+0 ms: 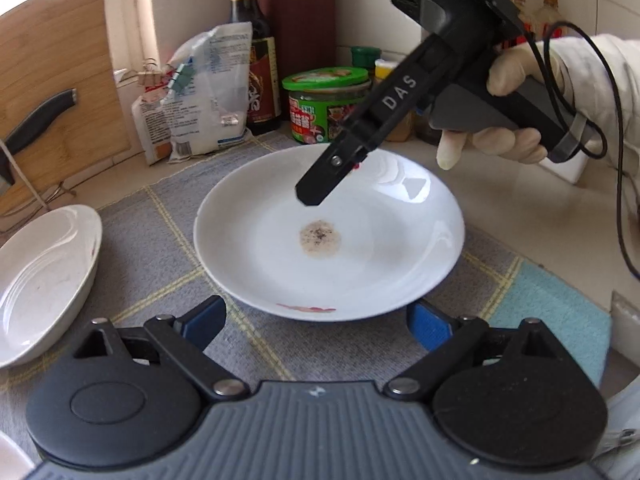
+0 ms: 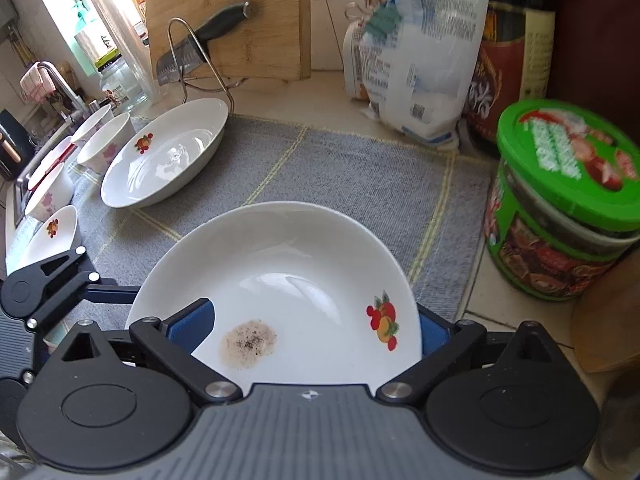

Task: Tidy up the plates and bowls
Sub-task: 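Carry the plate toward the green jar, lower it onto the mat, open right tool, then grasp the rim of the large white flowered plate with the right tool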

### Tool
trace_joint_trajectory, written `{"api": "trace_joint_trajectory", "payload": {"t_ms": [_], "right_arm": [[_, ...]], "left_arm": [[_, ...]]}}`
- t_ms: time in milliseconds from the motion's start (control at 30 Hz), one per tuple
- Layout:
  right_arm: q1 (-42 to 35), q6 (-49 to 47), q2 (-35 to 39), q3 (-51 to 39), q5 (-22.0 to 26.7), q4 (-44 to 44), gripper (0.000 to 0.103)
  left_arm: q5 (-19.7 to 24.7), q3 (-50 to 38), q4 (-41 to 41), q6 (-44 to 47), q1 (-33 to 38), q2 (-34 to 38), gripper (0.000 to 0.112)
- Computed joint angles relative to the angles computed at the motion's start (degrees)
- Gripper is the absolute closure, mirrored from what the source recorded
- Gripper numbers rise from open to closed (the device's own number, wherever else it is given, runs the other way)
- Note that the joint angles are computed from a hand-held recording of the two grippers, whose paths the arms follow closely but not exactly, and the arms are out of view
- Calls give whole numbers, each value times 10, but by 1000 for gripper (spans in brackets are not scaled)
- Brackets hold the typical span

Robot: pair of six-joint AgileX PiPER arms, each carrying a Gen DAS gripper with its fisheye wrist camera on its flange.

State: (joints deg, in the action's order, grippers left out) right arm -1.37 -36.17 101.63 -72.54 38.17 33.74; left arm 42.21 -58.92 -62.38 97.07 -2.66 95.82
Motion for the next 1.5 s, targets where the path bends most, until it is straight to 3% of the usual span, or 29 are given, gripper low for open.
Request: {"api": "trace_joint_trajectory", "payload": {"t_ms": [200, 367, 600, 933, 1167, 1333, 1500], "right_arm": [[27, -2, -85, 41, -46, -10, 0], [87, -18, -102, 49, -74, 12, 0], [169, -8, -48, 4, -66, 46, 0], [265, 36, 45, -85, -43, 42, 0], [320, 105, 85, -118, -37, -3, 0], [356, 223, 91, -119, -46, -90, 0], [387, 348, 105, -137, -44, -184, 0]], "left_arm": [[26, 36, -12, -34, 54, -74, 12], [27, 66, -22, -60, 102, -136, 12], [-9, 125, 2, -99, 181, -224, 12], [-9, 209, 54, -120, 370, -325, 11], [16, 207, 45, -29, 467, -256, 11], [23, 175, 31, 52, 474, -172, 11], [59, 122, 43, 96, 475, -91, 11]]}}
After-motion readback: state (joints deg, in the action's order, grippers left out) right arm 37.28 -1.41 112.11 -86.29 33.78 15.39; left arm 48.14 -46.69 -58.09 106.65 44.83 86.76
